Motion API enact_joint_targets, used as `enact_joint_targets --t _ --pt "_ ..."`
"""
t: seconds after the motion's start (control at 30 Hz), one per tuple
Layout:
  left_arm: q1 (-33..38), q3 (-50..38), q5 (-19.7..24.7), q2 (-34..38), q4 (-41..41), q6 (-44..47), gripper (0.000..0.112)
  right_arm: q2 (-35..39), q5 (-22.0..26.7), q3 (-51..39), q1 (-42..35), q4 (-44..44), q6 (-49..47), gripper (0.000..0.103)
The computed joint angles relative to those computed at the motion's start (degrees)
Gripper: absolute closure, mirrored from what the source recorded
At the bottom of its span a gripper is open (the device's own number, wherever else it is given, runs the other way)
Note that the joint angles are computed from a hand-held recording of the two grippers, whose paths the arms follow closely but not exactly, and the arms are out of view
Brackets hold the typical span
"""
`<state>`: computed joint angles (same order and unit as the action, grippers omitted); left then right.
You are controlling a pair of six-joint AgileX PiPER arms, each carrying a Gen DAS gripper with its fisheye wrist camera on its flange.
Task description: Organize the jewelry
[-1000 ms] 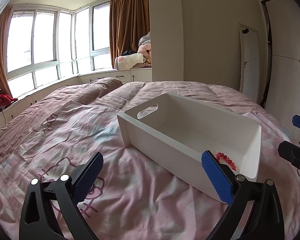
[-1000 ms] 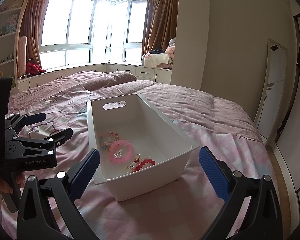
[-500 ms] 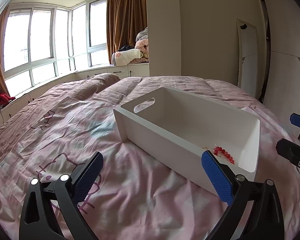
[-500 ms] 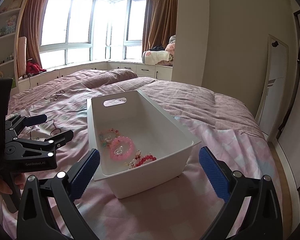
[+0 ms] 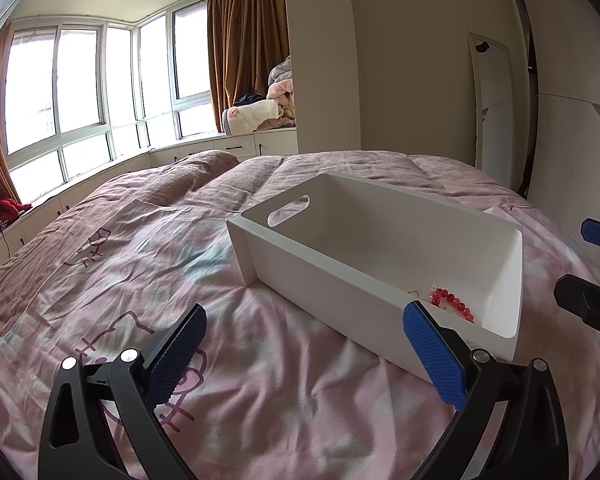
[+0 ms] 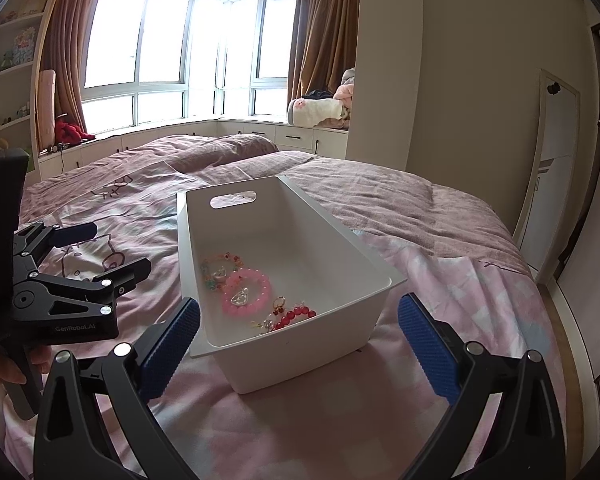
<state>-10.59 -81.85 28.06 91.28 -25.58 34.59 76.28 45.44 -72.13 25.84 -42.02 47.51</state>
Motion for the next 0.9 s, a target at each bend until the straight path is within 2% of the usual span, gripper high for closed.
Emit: enact_joint_targets --t 0.17,0.27,0.4,0.67,0.9 --pt "-0.8 -0.5 0.1 0.1 3.6 -3.5 0.013 0.1 0.0 0.0 -0.1 0.4 -0.5 0.005" --pt "-0.7 -1.0 1.1 0.3 2.6 -2.6 0.013 0.1 0.2 0.1 0.3 0.1 -0.3 0.005" --pt "-1.9 0.7 -2.4 -0.7 8.8 -9.2 0.013 0.0 0.1 0.2 0.2 0.5 -0.5 0.005" --pt "-1.0 2.6 -3.9 -2.0 0.6 -1.2 0.013 -0.1 0.2 0.5 0.2 0.5 0.1 0.005" --pt "-1.2 2.6 -3.6 -2.1 -0.5 -0.5 0.013 -0.1 -0.3 0.4 -0.3 1.5 -0.4 0.005"
